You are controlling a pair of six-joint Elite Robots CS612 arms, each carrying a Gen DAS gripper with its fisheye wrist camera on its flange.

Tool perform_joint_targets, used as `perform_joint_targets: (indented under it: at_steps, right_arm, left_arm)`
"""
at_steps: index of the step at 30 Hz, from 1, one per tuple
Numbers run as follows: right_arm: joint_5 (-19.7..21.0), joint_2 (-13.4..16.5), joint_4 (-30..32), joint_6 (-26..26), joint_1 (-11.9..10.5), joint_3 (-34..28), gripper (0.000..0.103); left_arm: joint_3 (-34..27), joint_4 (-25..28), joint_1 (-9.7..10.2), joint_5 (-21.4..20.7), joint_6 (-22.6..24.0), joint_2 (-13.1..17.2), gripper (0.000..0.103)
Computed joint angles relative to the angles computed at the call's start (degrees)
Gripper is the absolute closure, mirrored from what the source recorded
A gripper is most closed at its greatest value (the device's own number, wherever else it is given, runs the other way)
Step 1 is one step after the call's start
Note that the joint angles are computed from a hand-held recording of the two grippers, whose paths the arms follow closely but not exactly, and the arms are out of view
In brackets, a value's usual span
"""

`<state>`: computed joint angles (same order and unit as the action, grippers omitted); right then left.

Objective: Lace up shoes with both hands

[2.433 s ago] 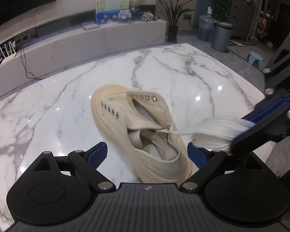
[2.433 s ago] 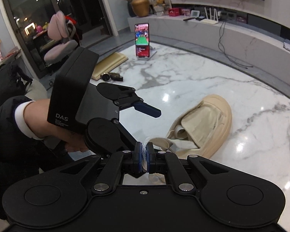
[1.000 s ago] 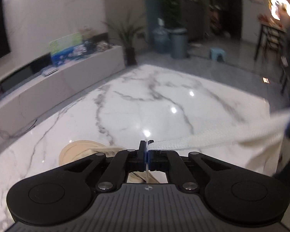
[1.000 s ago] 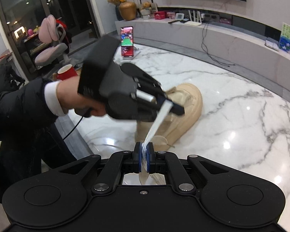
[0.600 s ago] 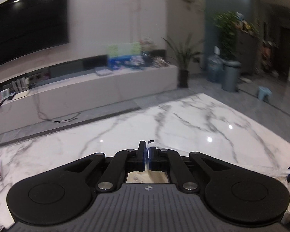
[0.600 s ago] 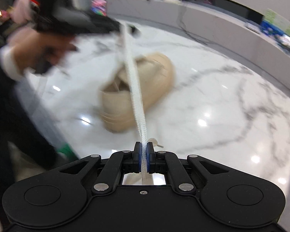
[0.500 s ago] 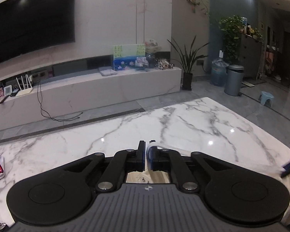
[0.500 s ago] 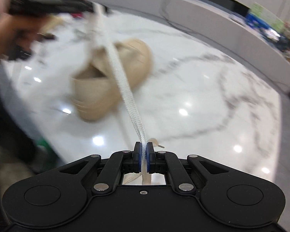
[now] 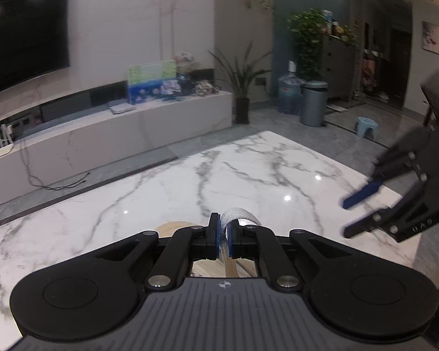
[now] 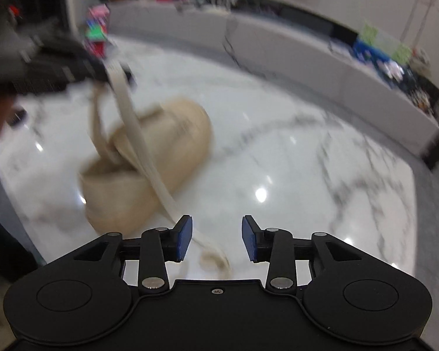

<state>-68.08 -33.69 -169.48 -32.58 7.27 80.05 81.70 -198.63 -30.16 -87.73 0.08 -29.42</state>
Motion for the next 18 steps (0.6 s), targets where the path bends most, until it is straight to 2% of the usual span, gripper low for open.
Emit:
perform_joint_targets:
  at_steps: [4, 8, 9, 10, 11, 13, 15, 18]
  right_arm:
    - [7.0, 0.2, -0.7, -1.7, 0.5, -0.5, 0.066]
    - [8.7, 0.3, -1.1, -5.6, 1.4, -0.7, 0.067]
    - [8.6, 0.3, -1.0, -6.6, 1.7, -0.7, 0.069]
    - [8.2, 0.3, -0.7, -7.6, 1.9, -0.7, 0.08]
    - [7.8, 0.3, -0.5, -8.0, 2.1, -0.8, 0.095]
    - [6.8, 0.1, 1.3, -8.2, 2.4, -1.0, 0.099]
    - [7.5, -0.2, 3.3, -8.3, 2.2, -1.1, 0.102]
    - [8.6, -0.6, 4.8, -8.6, 1.9, -1.0, 0.102]
  left_arm:
    - [0.4, 1.5, -0.47, -1.0, 3.9, -0.2, 0.098]
    - [0.9, 2.2, -0.72, -2.3, 6.8, -0.4, 0.098]
    - [1.0, 2.5, -0.73, -2.5, 7.2, -0.5, 0.098]
    - [1.0, 2.7, -0.73, -2.7, 7.5, -0.5, 0.098]
    - [1.1, 2.9, -0.72, -2.8, 7.8, -0.6, 0.098]
    - [1.3, 3.0, -0.76, -2.8, 7.9, -0.6, 0.098]
    - [1.3, 3.3, -0.78, -2.3, 7.8, -0.6, 0.098]
    - [1.4, 3.4, -1.07, 0.7, 7.0, -0.5, 0.098]
